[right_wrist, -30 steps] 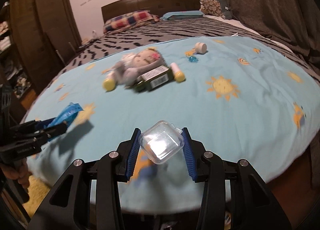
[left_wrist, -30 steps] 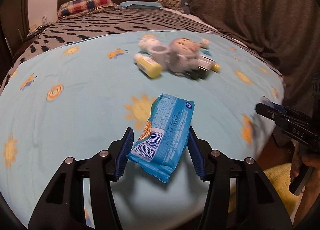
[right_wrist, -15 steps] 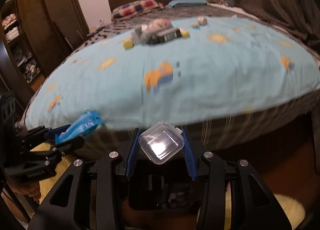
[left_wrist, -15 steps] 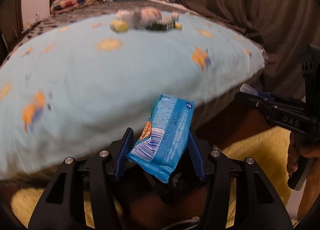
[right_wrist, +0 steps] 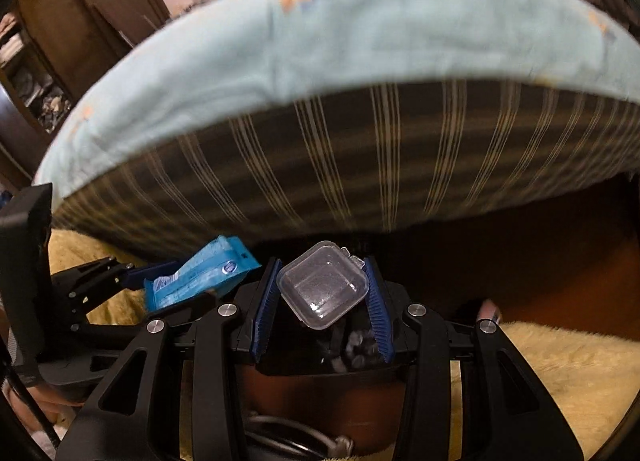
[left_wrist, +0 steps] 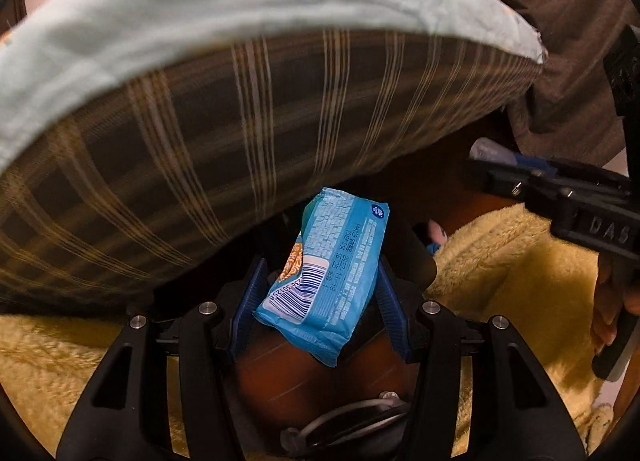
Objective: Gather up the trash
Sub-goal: 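Lower the wrapper and clear case into the bin and open both tools, then grasp the yellow lotion bottle with the left tool while the right tool grasps the white yellow-capped tube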
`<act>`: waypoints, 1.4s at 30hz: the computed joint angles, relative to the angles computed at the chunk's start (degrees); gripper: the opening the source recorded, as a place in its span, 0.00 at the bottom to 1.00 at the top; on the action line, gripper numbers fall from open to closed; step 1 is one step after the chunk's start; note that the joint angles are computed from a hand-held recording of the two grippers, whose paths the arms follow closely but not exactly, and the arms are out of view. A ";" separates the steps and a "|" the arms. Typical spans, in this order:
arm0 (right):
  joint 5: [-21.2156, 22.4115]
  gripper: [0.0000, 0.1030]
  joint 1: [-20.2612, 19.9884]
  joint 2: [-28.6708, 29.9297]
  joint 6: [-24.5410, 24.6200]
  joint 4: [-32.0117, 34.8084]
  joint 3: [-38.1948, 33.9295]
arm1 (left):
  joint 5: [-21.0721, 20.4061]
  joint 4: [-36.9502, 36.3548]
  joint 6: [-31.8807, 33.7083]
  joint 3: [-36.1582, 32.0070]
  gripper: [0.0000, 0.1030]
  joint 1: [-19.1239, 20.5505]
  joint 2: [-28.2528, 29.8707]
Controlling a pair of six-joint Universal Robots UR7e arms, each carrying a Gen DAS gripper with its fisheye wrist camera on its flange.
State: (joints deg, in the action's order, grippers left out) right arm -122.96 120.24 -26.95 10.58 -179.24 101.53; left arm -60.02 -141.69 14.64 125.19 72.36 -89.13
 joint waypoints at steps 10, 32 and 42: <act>3.44 0.42 -2.43 2.39 1.76 2.12 -2.16 | -0.91 1.19 -0.85 -2.36 0.51 2.19 6.14; -4.83 0.89 2.86 -4.62 -5.27 -8.49 -1.21 | 0.93 2.28 2.70 -3.75 0.86 -4.51 -4.86; -6.01 0.93 1.35 -3.85 -11.64 -8.20 -8.69 | 2.93 -4.76 5.71 -11.10 0.88 -5.43 -1.12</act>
